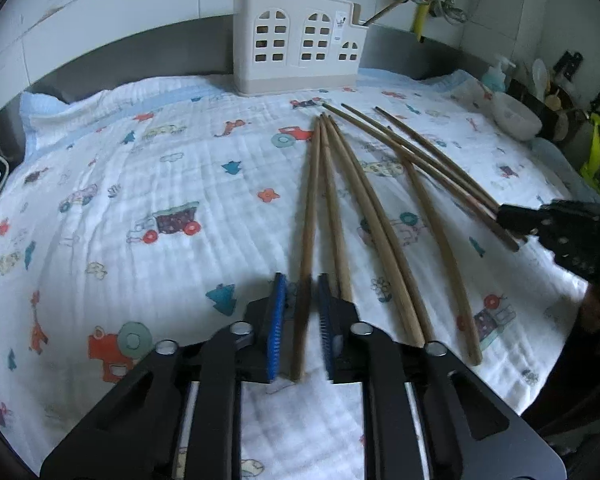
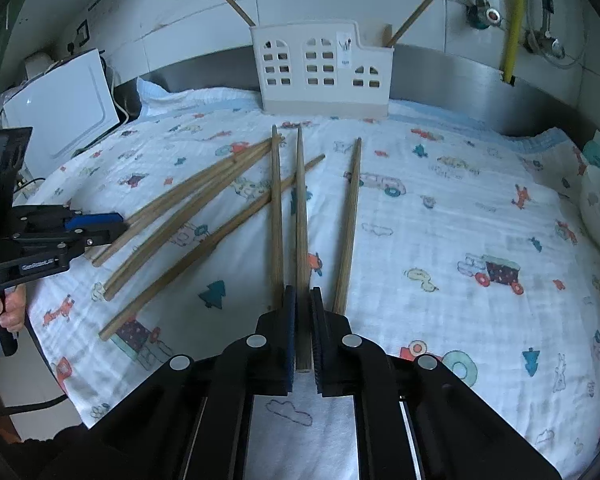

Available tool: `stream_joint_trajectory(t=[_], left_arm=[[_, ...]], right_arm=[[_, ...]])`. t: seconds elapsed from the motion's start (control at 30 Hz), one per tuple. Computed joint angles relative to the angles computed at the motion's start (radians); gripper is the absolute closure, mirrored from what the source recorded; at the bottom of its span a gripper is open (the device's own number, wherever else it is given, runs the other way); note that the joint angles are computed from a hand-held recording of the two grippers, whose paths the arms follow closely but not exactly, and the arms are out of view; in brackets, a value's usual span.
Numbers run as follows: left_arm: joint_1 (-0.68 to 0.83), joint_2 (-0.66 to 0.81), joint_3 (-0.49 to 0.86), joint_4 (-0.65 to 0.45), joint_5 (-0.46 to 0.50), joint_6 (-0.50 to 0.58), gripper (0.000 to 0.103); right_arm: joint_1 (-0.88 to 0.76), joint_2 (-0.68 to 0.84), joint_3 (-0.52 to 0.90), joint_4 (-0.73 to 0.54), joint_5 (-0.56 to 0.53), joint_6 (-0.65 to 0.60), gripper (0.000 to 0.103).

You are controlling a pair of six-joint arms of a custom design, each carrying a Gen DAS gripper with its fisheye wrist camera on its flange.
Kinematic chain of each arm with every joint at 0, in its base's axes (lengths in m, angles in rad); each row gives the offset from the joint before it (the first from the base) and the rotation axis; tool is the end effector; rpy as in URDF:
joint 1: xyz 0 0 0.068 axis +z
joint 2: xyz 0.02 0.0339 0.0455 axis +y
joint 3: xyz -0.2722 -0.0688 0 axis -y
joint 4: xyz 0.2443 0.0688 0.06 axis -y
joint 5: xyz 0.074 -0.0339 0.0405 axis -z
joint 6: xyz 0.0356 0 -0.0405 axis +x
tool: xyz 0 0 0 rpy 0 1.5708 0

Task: Organize utensils
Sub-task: 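Close the left gripper on a chopstick while the right gripper grasps another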

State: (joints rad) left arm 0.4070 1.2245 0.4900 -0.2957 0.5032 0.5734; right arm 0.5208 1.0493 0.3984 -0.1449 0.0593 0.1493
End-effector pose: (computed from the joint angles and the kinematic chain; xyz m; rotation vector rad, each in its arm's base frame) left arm 0.1935 0.0647 0.1601 0.3741 2.4053 -0.2339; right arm 0.1674 0.0936 0.1710 -0.4111 2.3436 0.2527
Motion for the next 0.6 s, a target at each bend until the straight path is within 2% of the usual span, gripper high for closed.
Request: stream_joint_trajectory(t=[0.07, 0.4, 0.5, 0.53, 0.6], left_arm=[[0.014, 0.005, 0.007, -0.012, 0.023, 0.005, 0.097], [0.088, -0.057, 0.046, -0.04, 0.162, -0.035, 0.097], [0.081, -0.08, 0.056, -0.019, 0.19, -0.076, 0.097], [0.072, -0.088, 0.056, -0.013, 0.188, -0.085, 0.102], [0.054, -0.08, 0.067, -0.015, 0.178, -0.084, 0.102]], right_arm=[[0.016, -0.039, 0.012, -0.029, 0.017, 0.002, 0.096], [0.027, -0.172, 0.116, -0.127, 0.04, -0.003, 0.096], [0.017, -0.175, 0.148, -0.126, 0.029, -0.001, 0.096], [0.015, -0.174, 0.157, -0.125, 0.029, 0.0, 0.096], [0.01, -0.166, 0.176, -0.124, 0.026, 0.0, 0.096]])
